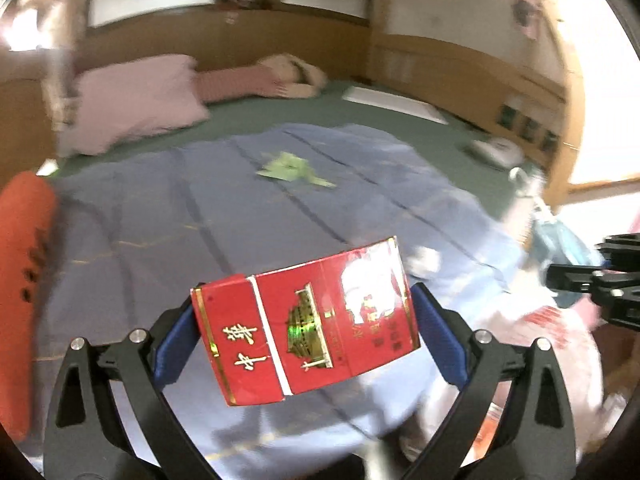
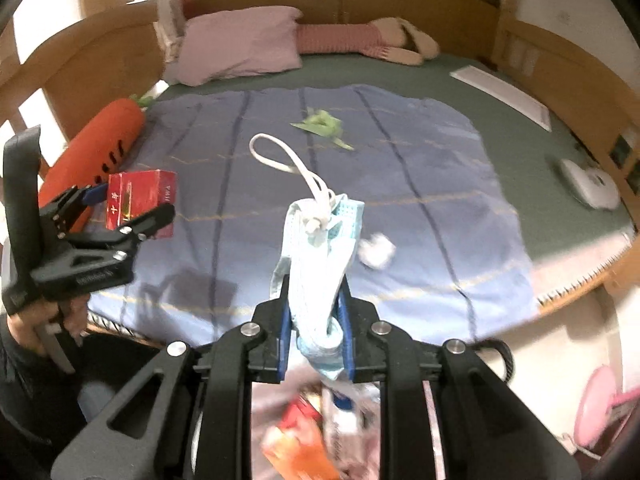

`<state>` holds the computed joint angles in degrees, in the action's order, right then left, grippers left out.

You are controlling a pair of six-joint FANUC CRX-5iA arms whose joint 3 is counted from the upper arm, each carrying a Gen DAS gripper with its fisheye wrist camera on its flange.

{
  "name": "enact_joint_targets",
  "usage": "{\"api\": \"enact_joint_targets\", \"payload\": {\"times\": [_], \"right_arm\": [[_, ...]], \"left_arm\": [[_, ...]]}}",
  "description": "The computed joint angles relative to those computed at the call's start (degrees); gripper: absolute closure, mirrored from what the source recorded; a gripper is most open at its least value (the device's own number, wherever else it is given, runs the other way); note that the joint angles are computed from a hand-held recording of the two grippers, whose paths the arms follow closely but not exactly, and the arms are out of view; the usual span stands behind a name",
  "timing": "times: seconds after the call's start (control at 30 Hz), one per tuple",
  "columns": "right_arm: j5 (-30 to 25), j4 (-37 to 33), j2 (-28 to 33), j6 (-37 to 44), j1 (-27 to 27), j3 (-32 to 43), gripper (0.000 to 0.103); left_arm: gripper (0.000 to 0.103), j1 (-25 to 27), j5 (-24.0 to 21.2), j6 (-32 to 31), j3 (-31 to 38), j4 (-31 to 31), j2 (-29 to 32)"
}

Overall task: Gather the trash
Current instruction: 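Carry the box and mask over the bin and open both tools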

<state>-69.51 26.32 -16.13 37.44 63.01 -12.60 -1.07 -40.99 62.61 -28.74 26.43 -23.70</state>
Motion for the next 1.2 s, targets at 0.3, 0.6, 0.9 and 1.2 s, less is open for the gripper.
{"api": "enact_joint_targets", "payload": {"times": [0.3, 0.6, 0.9, 1.2], "right_arm": [[-14.02, -11.45, -4.25, -1.1, -0.37, -2.43, 0.058], [-14.27, 0.14, -14.53, -18.79, 0.08, -7.18, 0.026], [-11.37, -0.1, -11.28, -16.55, -5.28, -4.32, 0.022], [-7.41, -2.32, -8.38, -13.36, -7.29, -3.09, 0.022]], "left_arm": [[0.006, -7.5, -7.26, -16.79, -3.63, 14.84, 1.86], [0.005, -12.48, -18.29, -30.88, -4.68, 25.56, 6.43], [0.003, -14.31, -16.21, -30.41, -5.31, 24.3, 5.94], [0.003, -8.51, -23.87, -28.54, -4.93, 31.91, 10.01]]}}
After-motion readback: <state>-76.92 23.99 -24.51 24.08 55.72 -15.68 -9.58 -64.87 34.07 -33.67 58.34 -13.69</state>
